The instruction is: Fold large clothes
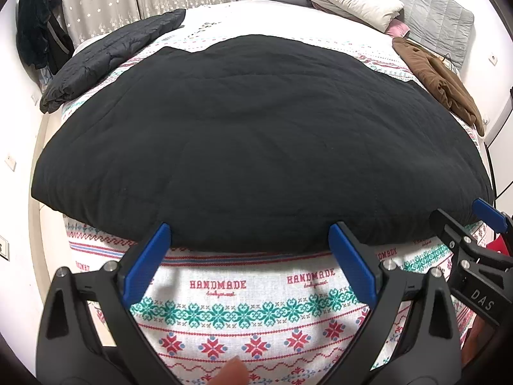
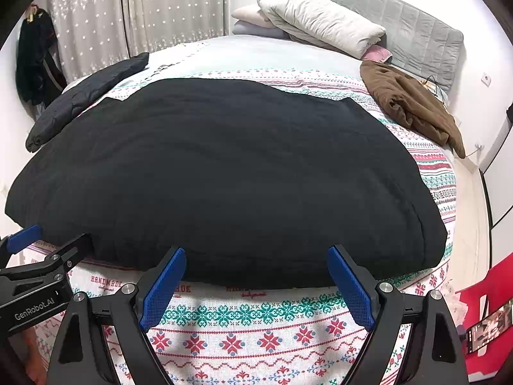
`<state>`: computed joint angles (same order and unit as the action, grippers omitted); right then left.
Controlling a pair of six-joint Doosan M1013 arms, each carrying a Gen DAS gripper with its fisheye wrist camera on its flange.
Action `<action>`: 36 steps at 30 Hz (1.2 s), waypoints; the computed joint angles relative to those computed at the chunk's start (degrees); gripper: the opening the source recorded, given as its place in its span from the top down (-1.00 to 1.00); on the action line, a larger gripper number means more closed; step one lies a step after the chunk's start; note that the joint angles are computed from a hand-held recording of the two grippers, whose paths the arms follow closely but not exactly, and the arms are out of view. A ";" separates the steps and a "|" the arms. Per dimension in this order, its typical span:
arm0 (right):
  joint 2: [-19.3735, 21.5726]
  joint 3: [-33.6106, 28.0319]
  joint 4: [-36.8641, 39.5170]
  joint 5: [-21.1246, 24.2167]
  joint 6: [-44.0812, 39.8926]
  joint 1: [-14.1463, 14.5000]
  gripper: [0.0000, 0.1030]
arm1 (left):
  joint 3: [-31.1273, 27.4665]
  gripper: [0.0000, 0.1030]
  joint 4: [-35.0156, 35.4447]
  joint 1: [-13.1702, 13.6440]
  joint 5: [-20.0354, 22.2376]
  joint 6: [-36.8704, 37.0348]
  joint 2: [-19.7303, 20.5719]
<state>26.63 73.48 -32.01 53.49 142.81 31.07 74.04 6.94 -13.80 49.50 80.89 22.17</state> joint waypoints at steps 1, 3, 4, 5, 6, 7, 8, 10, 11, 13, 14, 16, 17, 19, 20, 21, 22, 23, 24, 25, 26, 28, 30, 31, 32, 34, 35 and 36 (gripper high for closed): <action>0.00 0.00 0.00 0.00 0.00 0.00 -0.76 | 0.00 -0.92 0.00 0.00 -0.01 0.06 -0.01; 0.03 -0.06 0.02 0.03 0.01 0.01 -0.76 | 0.01 -0.92 0.04 -0.05 -0.02 0.05 -0.03; 0.04 -0.06 0.05 0.05 0.00 0.01 -0.76 | 0.02 -0.92 0.04 -0.06 -0.03 0.07 -0.03; 0.04 -0.06 0.05 0.05 0.00 0.01 -0.76 | -0.03 -0.92 0.04 -0.06 -0.01 0.12 -0.02; 0.07 -0.06 0.11 0.02 -0.01 0.00 -0.76 | -0.04 -0.92 0.07 -0.07 -0.02 0.14 -0.01; 0.09 -0.03 0.17 -0.03 -0.05 -0.02 -0.76 | -0.04 -0.92 0.11 -0.09 -0.02 0.16 0.00; 0.11 0.00 0.20 -0.07 -0.02 -0.01 -0.76 | -0.02 -0.92 0.13 -0.09 -0.05 0.20 0.00; 0.11 0.11 0.31 -0.26 -0.07 -0.03 -0.76 | 0.04 -0.92 0.17 -0.11 -0.11 0.25 -0.03; 0.10 0.16 0.36 -0.33 -0.11 -0.05 -0.76 | 0.02 -0.92 0.20 -0.13 -0.10 0.23 -0.02; 0.10 0.20 0.42 -0.39 -0.14 -0.07 -0.76 | 0.02 -0.92 0.20 -0.14 -0.10 0.21 -0.02; 0.09 0.23 0.46 -0.42 -0.13 -0.07 -0.76 | 0.04 -0.92 0.17 -0.14 -0.11 0.16 -0.04; 0.07 0.27 0.56 -0.47 -0.20 -0.10 -0.76 | 0.03 -0.92 0.20 -0.17 -0.08 0.11 -0.03; 0.05 0.33 0.62 -0.52 -0.21 -0.10 -0.76 | 0.02 -0.92 0.24 -0.18 -0.05 0.09 -0.02; 0.00 0.40 0.74 -0.61 -0.25 -0.14 -0.76 | 0.09 -0.92 0.30 -0.18 -0.12 0.13 -0.06; 0.01 0.33 0.81 -0.59 -0.33 -0.17 -0.76 | 0.11 -0.92 0.28 -0.18 -0.14 0.17 -0.08; 0.01 0.33 0.81 -0.59 -0.33 -0.17 -0.76 | 0.11 -0.92 0.28 -0.18 -0.14 0.17 -0.08; 0.00 0.35 0.82 -0.54 -0.32 -0.16 -0.76 | 0.12 -0.92 0.26 -0.19 -0.15 0.17 -0.08; 0.00 0.35 0.89 -0.50 -0.35 -0.16 -0.76 | 0.11 -0.92 0.32 -0.21 -0.13 0.10 -0.07; -0.03 0.37 0.98 -0.54 -0.45 -0.19 -0.76 | 0.13 -0.92 0.35 -0.24 -0.12 0.03 -0.08; -0.04 0.40 1.07 -0.51 -0.49 -0.19 -0.76 | 0.13 -0.92 0.35 -0.24 -0.12 0.03 -0.08; -0.05 0.42 1.09 -0.47 -0.47 -0.17 -0.76 | 0.14 -0.92 0.35 -0.26 -0.13 -0.01 -0.09; -0.07 0.43 1.19 -0.44 -0.64 -0.21 -0.76 | 0.19 -0.92 0.25 -0.29 -0.20 0.19 -0.14; -0.06 0.42 1.19 -0.46 -0.63 -0.24 -0.76 | 0.23 -0.92 0.13 -0.29 -0.25 0.45 -0.17; -0.06 0.43 1.18 -0.45 -0.61 -0.23 -0.76 | 0.29 -0.92 0.10 -0.30 -0.28 0.55 -0.19; -0.08 0.46 1.19 -0.43 -0.62 -0.23 -0.76 | 0.32 -0.92 0.09 -0.29 -0.30 0.62 -0.20; -0.10 0.47 1.25 -0.48 -0.68 -0.26 -0.76 | 0.28 -0.92 0.16 -0.33 -0.27 0.70 -0.17; -0.11 0.49 1.24 -0.50 -0.66 -0.26 -0.76 | 0.25 -0.92 0.05 -0.28 -0.27 0.92 -0.15; -0.11 0.49 1.26 -0.53 -0.72 -0.29 -0.76 | 0.24 -0.92 -0.01 -0.26 -0.28 1.03 -0.13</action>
